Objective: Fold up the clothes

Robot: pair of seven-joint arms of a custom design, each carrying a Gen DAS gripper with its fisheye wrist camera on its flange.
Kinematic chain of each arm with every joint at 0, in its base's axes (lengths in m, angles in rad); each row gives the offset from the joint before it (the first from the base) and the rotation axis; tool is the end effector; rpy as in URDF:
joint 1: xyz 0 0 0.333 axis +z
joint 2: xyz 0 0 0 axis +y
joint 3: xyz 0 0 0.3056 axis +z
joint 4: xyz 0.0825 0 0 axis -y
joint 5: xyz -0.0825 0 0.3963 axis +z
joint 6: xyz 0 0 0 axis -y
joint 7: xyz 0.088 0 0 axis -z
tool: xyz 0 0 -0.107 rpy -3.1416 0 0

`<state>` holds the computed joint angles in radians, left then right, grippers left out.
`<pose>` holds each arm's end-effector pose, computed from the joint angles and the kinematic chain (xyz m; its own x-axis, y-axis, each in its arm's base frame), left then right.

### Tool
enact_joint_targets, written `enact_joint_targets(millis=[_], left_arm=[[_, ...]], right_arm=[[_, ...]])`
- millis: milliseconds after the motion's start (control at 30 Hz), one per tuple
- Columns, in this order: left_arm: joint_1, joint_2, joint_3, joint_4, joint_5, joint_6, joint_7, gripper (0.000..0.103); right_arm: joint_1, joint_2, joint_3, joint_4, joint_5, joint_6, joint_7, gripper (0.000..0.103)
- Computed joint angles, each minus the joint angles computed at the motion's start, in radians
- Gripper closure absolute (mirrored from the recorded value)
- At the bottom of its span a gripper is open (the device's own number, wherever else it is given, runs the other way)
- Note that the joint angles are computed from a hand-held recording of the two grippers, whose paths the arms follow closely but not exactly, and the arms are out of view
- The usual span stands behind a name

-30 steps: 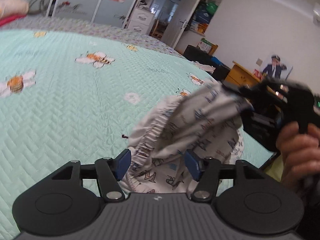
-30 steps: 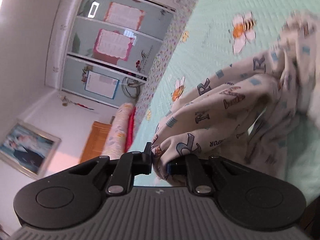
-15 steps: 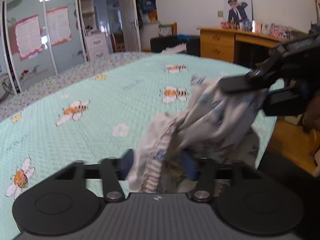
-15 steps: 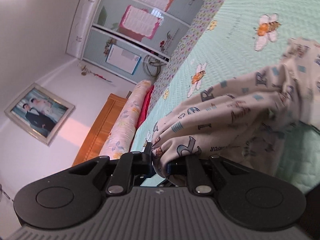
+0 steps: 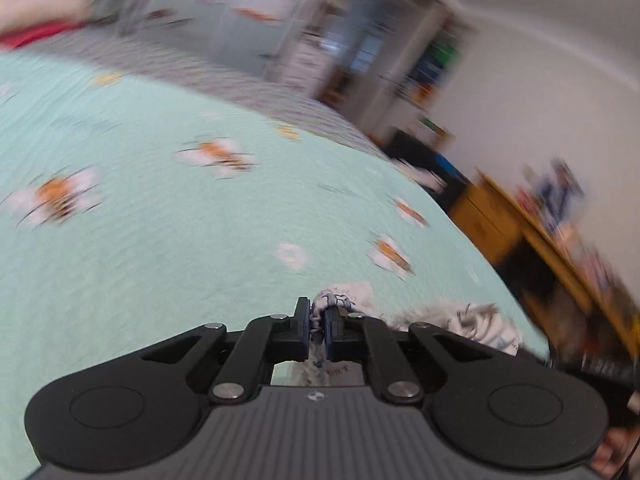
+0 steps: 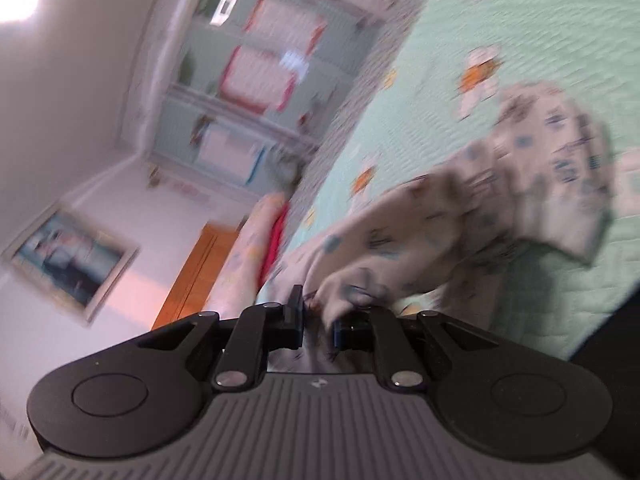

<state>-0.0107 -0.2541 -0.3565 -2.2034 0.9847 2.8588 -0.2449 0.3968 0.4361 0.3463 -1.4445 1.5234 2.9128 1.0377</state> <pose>0.4785 -0.2472 0.5478 0.2518 -0.8286 0.5000 -0.4199 -0.5590 -0.7150 0.6026 0.4063 0.5038 0.1726 -0.3926 -0.9033 -0.8297 0.4364 -0.3482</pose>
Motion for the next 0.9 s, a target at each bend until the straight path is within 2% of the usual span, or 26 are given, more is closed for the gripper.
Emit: enact_joint_targets(millis=[67, 100, 133, 167, 233, 267, 300, 333, 400, 433, 500, 567, 600, 633, 700, 733, 767, 800, 900], left_arm=[[-0.007, -0.067, 0.020, -0.078, -0.069, 0.004, -0.040, 0.097], [-0.009, -0.098, 0.026, -0.113, -0.108, 0.020, -0.043, 0.097], [-0.015, -0.121, 0.027, -0.134, -0.141, 0.018, -0.024, 0.097], [-0.025, -0.141, 0.027, -0.146, -0.174, 0.001, 0.012, 0.097], [-0.024, -0.168, 0.014, -0.159, -0.212, -0.007, 0.051, 0.097], [-0.011, -0.179, 0.001, -0.164, -0.218, 0.005, 0.053, 0.097], [0.008, -0.187, -0.017, -0.164, -0.219, 0.018, 0.049, 0.097], [0.030, -0.195, -0.036, -0.163, -0.217, 0.034, 0.045, 0.097], [0.080, -0.210, -0.075, -0.159, -0.206, 0.075, 0.038, 0.097], [0.097, -0.217, -0.089, -0.154, -0.208, 0.091, 0.043, 0.097], [0.127, -0.229, -0.113, -0.140, -0.217, 0.119, 0.057, 0.097], [0.152, -0.242, -0.134, -0.131, -0.228, 0.151, 0.071, 0.097], [0.160, -0.249, -0.140, -0.132, -0.238, 0.173, 0.075, 0.097], [0.167, -0.255, -0.145, -0.137, -0.251, 0.197, 0.076, 0.097], [0.173, -0.266, -0.147, -0.154, -0.282, 0.230, 0.084, 0.097], [0.173, -0.272, -0.149, -0.163, -0.298, 0.227, 0.092, 0.097], [0.176, -0.282, -0.152, -0.177, -0.315, 0.222, 0.095, 0.097], [0.182, -0.294, -0.156, -0.194, -0.334, 0.220, 0.092, 0.097], [0.230, -0.351, -0.190, -0.254, -0.382, 0.213, 0.061, 0.097]], right_arm=[[0.102, 0.009, -0.115, -0.015, -0.256, 0.078, 0.309, 0.094], [0.119, 0.006, -0.133, -0.034, -0.344, 0.106, 0.374, 0.094], [0.110, 0.000, -0.116, -0.036, -0.386, 0.104, 0.367, 0.094], [0.076, -0.004, -0.064, -0.034, -0.374, 0.104, 0.291, 0.093], [-0.024, -0.011, 0.089, -0.012, -0.233, 0.063, -0.024, 0.075], [-0.033, -0.018, 0.121, -0.005, -0.221, 0.044, -0.124, 0.061], [-0.013, -0.023, 0.118, 0.001, -0.249, 0.025, -0.185, 0.054], [0.022, -0.024, 0.104, 0.007, -0.305, 0.024, -0.233, 0.054], [0.126, -0.012, 0.045, 0.014, -0.503, 0.086, -0.250, 0.052], [0.190, 0.000, -0.007, 0.016, -0.635, 0.119, -0.217, 0.050], [0.338, 0.041, -0.174, 0.052, -0.884, 0.111, -0.042, 0.048], [0.459, 0.108, -0.328, 0.126, -1.057, 0.069, 0.127, 0.048], [0.492, 0.147, -0.378, 0.176, -1.113, 0.023, 0.193, 0.048], [0.504, 0.183, -0.399, 0.231, -1.154, -0.036, 0.231, 0.047], [0.496, 0.230, -0.383, 0.295, -1.205, -0.098, 0.235, 0.043], [0.499, 0.237, -0.387, 0.300, -1.237, -0.114, 0.241, 0.044], [0.504, 0.244, -0.392, 0.305, -1.271, -0.130, 0.248, 0.065], [0.501, 0.242, -0.392, 0.297, -1.295, -0.138, 0.253, 0.091], [0.460, 0.168, -0.348, 0.171, -1.301, -0.043, 0.262, 0.099]])
